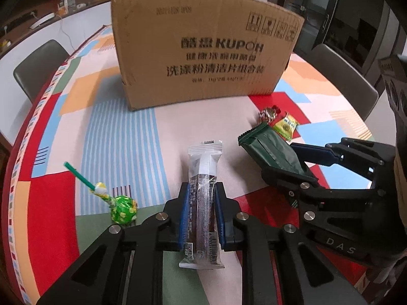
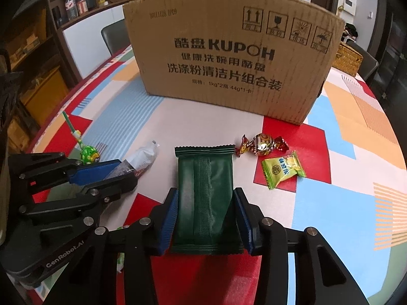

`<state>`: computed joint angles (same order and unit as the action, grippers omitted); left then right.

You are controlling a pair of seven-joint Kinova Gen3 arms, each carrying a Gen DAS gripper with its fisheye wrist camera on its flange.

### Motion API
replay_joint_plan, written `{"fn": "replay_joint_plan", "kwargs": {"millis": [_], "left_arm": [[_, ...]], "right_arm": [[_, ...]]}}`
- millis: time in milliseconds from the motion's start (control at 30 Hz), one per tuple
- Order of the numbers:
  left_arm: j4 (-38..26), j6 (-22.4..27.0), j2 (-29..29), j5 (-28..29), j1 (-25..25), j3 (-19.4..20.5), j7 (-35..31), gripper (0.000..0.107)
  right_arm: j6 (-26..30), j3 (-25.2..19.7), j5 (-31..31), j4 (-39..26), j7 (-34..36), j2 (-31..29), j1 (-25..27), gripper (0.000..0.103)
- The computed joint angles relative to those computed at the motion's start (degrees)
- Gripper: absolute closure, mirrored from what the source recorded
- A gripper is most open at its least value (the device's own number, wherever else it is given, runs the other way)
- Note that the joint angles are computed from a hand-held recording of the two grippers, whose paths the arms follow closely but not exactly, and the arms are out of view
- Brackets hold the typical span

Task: Organize snacks
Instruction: 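Grasp the white tube snack with left tool while right tool grasps the green bar, then carry both snacks over the box and open both tools to release them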

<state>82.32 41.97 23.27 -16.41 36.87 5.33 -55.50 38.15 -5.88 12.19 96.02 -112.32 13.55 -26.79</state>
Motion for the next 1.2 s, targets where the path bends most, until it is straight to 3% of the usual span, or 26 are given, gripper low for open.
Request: {"fn": "replay_joint_plan", "kwargs": {"millis": [367, 633, 1033, 1200], "left_arm": [[1.36, -1.32, -4.53, -7.20, 3.00, -1.55, 8.24, 0.088], [0.62, -2.05, -7.34, -13.89, 4.20, -1.07, 12.73, 0.088], [-4.30, -1.98, -8.42, -20.36, 4.19, -0.36, 14.55, 0.088], [-7.44, -1.99, -7.74, -20.36, 3.45, -0.29, 12.79, 0.088]], "right_arm": [[-1.27, -0.17, 2.21, 1.35, -3.32, -4.22, -0.26, 0.059], [-2.48, -0.53, 8.17, 1.01, -9.17, -7.56, -0.77, 0.059], [-4.52, -2.68, 15.48, -1.50, -14.02, -11.13, 0.70, 0.059], [-5.01, -2.62, 17.59, -3.57, -15.30, -10.80, 1.03, 0.059]]}}
